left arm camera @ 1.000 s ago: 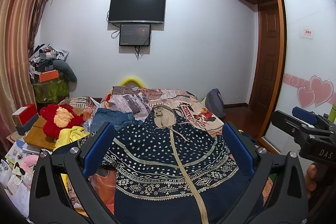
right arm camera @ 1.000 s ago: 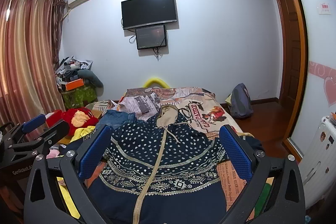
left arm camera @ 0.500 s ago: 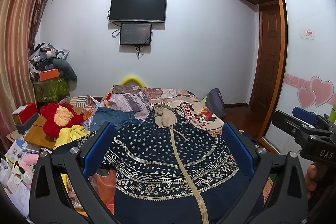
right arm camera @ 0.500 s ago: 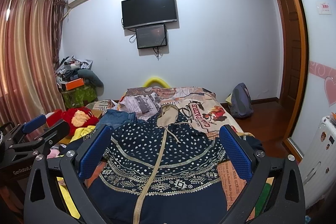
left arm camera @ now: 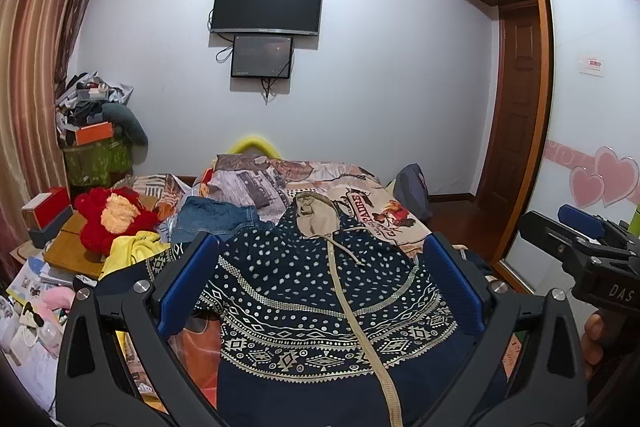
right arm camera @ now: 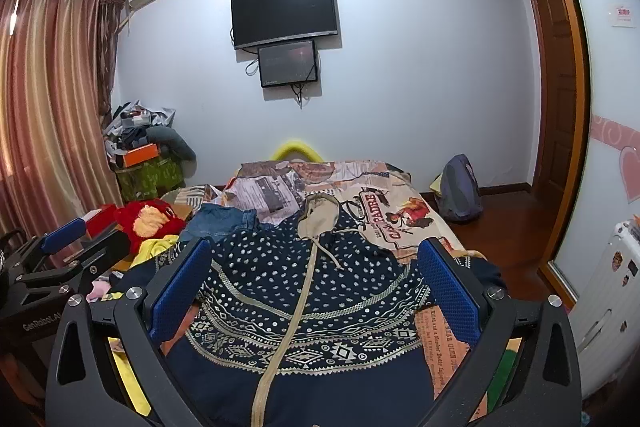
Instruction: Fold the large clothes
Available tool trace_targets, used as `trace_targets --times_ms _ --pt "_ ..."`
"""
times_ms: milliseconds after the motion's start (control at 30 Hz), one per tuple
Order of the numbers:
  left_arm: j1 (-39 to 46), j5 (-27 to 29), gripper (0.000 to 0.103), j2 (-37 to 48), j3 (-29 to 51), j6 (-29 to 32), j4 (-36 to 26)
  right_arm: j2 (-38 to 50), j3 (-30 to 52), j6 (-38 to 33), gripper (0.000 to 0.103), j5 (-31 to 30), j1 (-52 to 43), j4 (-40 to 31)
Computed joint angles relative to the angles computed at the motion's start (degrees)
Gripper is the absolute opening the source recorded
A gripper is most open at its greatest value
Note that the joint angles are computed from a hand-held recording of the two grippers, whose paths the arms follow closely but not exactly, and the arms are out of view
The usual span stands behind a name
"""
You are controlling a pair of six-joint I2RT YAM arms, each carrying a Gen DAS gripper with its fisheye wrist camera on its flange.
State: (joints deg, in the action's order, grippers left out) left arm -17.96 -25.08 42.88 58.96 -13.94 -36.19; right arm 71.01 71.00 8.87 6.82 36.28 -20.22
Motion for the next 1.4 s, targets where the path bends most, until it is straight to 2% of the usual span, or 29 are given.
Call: trace_targets --times_ms 333,633,733,800,1000,1133,1333,1400 --pt "14.2 10.7 0.103 4.6 -1.5 2.8 3.6 7.5 4.3 0.3 0.102 -1.8 -1.7 -0.7" --pt "32.7 18.1 0.103 13.7 -3.6 6.4 13.8 17.4 10.4 -1.4 0.102 -1.9 -3.7 0.0" --pt "39.7 21.5 0.103 19.2 -2.7 7.6 15.3 21.6 13.3 -1.5 0.102 -2.1 -4.7 -0.7" --pt "45.0 26.0 0.103 23.6 -2.1 8.2 16.3 23.8 14.9 -1.5 0.102 -2.1 -5.2 -1.0" --pt "60.7 43.1 0.103 44.1 4.9 5.7 13.6 31.0 20.0 -1.4 0.102 -0.5 -6.5 -3.3" --pt "67.7 52.1 0.103 55.5 8.2 3.3 12.8 35.7 24.0 -1.0 0.102 -1.1 -7.1 -6.5" --pt "73.2 57.3 0.102 66.1 12.6 0.1 12.6 40.2 27.6 -0.6 0.102 -1.4 -7.5 -9.2" --pt "74.7 60.7 0.099 69.7 14.4 -1.3 12.9 41.9 29.0 -0.7 0.102 -1.3 -7.7 -9.9"
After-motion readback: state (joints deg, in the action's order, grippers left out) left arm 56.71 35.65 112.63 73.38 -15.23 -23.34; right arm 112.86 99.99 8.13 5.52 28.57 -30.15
